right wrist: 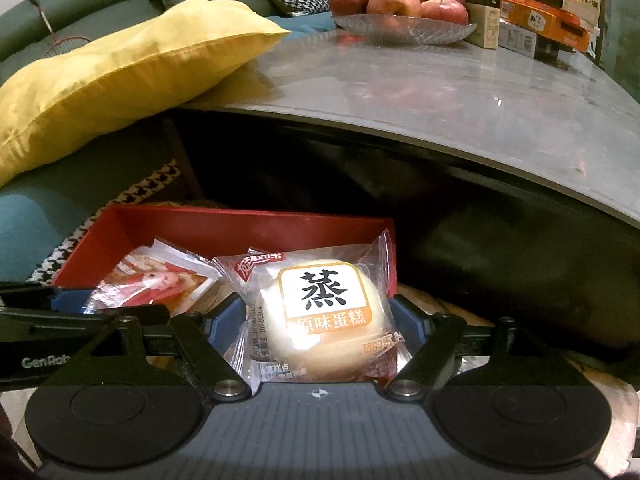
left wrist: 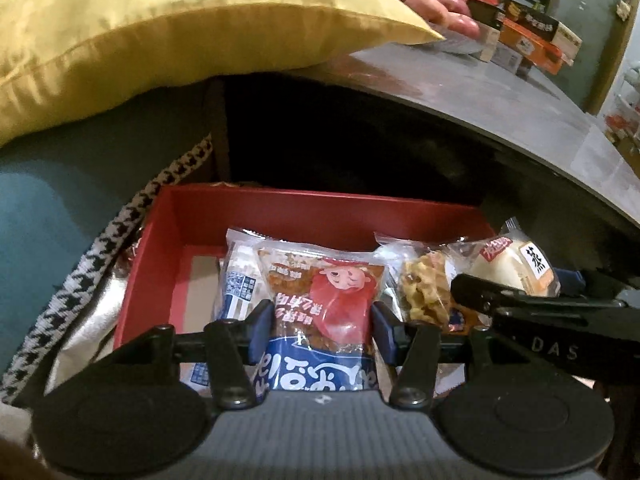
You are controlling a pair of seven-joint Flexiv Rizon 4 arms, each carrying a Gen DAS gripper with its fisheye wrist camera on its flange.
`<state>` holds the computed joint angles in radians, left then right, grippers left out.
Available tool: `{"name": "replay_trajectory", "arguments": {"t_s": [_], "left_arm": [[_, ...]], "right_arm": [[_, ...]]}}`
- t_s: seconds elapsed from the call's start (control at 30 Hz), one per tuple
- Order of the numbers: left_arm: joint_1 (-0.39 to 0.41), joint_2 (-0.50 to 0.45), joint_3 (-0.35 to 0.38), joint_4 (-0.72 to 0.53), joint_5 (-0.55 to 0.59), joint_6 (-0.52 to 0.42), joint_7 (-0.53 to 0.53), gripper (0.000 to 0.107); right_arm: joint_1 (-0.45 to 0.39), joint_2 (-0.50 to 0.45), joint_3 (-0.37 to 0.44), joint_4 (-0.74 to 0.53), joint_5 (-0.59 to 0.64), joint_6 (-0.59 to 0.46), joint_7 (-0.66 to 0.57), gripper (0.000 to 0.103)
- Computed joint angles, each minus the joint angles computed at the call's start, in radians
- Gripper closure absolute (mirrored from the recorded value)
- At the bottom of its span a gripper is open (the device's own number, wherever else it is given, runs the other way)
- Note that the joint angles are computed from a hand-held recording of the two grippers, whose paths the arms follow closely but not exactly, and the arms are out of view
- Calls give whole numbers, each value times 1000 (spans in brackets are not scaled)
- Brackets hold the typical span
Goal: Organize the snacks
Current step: 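Lower both packets into the red tray and open both grippers, then withdraw both tools from the tray back over the snack pile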
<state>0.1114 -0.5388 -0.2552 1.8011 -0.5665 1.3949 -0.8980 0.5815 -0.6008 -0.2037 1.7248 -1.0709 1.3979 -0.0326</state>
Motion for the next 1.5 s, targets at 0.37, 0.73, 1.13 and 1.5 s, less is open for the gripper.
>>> {"name": "replay_trajectory", "arguments": {"t_s": [0.37,0.73,1.13,1.5], "left_arm": [[-3,-8,10,-11,21,12,-39,53],[29,13,-24,5,-25,21,-31,52],[45,57,-47,47,-79,7,46,51],[69,203,-81,239,-270,46,277,48]], "right_arm": [[-14,-2,29,-8,9,-28,-41,14],[1,-3,-37,3,-23,122,30,10],[52,42,-69,36,-28,56,19,10],[-19,142,24,104,-217,19,166,10]]}}
